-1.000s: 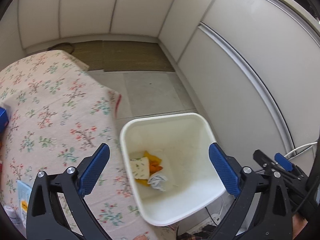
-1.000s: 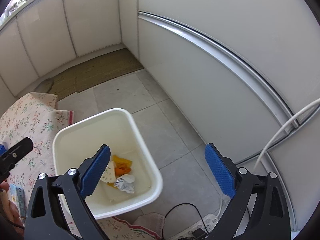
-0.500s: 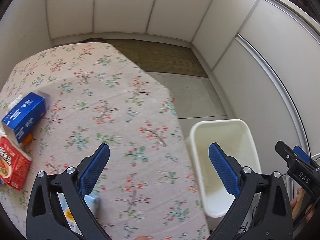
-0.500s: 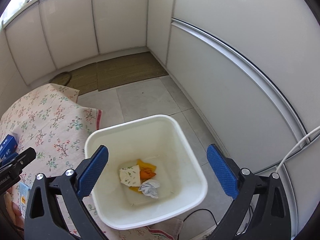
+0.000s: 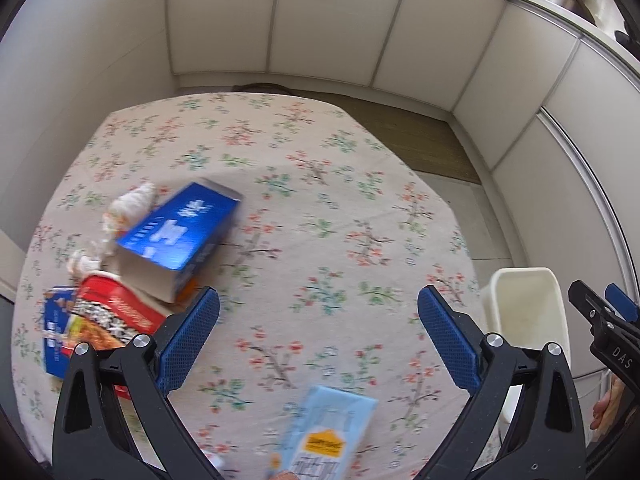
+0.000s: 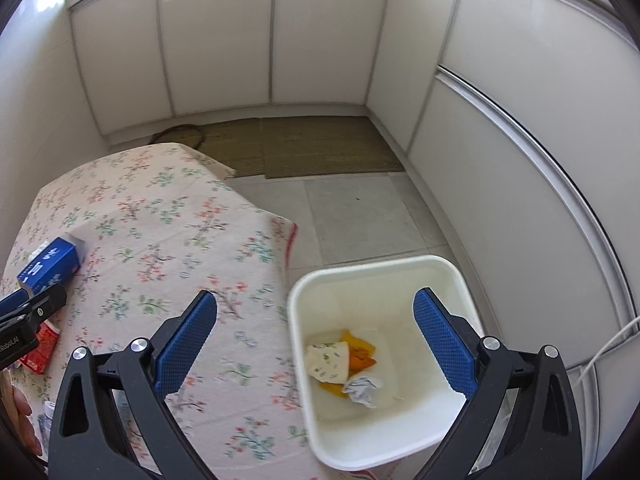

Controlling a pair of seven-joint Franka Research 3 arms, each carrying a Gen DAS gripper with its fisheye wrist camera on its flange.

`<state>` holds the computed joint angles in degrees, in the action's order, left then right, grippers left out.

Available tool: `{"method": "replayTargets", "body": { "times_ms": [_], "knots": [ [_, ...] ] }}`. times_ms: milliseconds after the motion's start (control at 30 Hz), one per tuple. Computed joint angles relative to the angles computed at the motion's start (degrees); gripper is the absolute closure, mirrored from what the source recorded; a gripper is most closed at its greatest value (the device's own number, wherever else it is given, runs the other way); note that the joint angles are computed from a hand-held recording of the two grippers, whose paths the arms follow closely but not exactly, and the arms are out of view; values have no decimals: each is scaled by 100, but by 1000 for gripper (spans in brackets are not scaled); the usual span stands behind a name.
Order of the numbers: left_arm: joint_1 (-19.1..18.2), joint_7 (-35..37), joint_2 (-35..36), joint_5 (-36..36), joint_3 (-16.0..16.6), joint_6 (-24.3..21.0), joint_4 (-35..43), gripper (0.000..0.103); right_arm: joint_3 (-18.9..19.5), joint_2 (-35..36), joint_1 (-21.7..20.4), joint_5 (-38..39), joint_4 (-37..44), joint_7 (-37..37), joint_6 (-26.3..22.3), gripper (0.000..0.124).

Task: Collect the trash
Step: 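Move both grippers back over the table toward the blue biscuit box, then grasp the blue almond biscuit box with the left gripper while the right grasps the milk carton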

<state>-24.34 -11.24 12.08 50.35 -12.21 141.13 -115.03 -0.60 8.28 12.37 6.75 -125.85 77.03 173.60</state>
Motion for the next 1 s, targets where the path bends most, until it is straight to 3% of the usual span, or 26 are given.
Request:
{"method": "replayTargets", "body": {
  "times_ms": [367,600,733,800,900,1000],
  "knots": [
    [558,-486,-1543,-332,-154,-256,-1787,8,282,51,534,-151,47,16,-36,28],
    [1004,-539,-2596,-887,-192,-143,-3010,8,412,176,814,-269,144,20,-132,28],
    [1196,-58,-2775,-1725,-73,-16,-3487,8,809,233,670,354,228,-696,-357,28],
    [1292,64,-2801,-2078,22,296,-3752,9,887,251,671,560,277,-987,-599,28],
    [1388,359,-2697,-2584,109,682,-3926,18,910,296,704,814,395,-1236,-1097,28],
    [1402,762,-2479,-2960,91,639,-3813,26,909,349,759,1035,489,-1328,-1435,28]
  ]
}}
